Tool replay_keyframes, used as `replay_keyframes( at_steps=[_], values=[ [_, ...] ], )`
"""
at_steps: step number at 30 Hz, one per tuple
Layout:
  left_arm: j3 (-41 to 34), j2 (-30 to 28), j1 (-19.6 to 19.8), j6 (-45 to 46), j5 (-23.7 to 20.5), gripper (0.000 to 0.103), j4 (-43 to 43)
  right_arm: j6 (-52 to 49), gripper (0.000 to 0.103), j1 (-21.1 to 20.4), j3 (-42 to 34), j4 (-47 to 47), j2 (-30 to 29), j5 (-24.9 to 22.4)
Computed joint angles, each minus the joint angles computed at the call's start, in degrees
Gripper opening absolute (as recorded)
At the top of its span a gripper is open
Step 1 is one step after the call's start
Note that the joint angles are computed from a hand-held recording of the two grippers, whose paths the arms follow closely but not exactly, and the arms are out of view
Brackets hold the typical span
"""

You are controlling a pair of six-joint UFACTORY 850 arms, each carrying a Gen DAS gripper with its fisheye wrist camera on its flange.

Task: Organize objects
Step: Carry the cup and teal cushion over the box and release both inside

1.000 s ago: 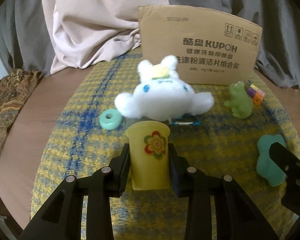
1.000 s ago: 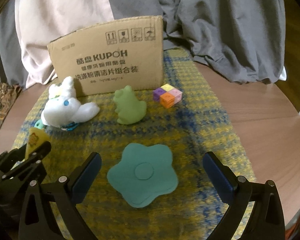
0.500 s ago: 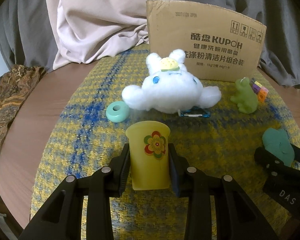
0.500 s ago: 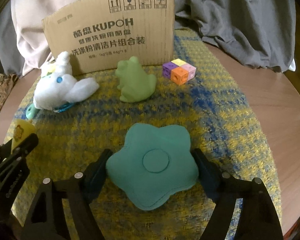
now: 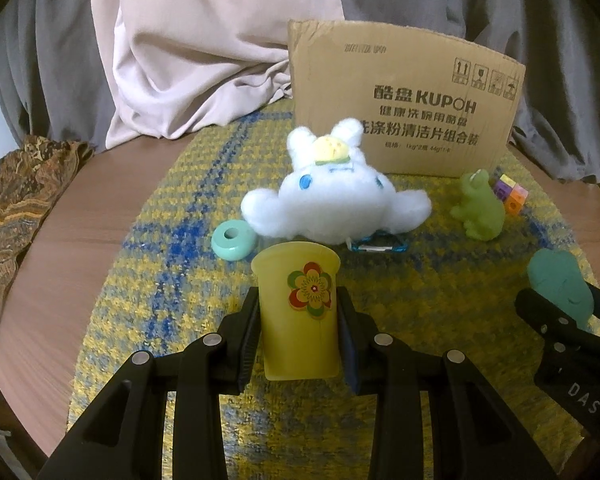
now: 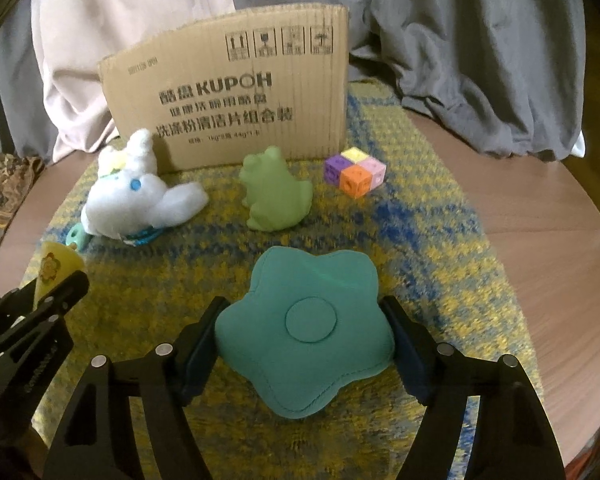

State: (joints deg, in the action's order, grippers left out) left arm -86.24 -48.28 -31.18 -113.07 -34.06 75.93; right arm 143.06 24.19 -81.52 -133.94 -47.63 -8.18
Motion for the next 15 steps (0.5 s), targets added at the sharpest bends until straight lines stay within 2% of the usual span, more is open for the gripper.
replay_keyframes(
  at_steps=[15],
  values=[
    [-0.9, 1.5, -0.2, 0.0, -0.7, 0.035, 2.4, 11.9, 0.075, -0.4, 1.8, -12.7, 3.4, -1.8]
  ],
)
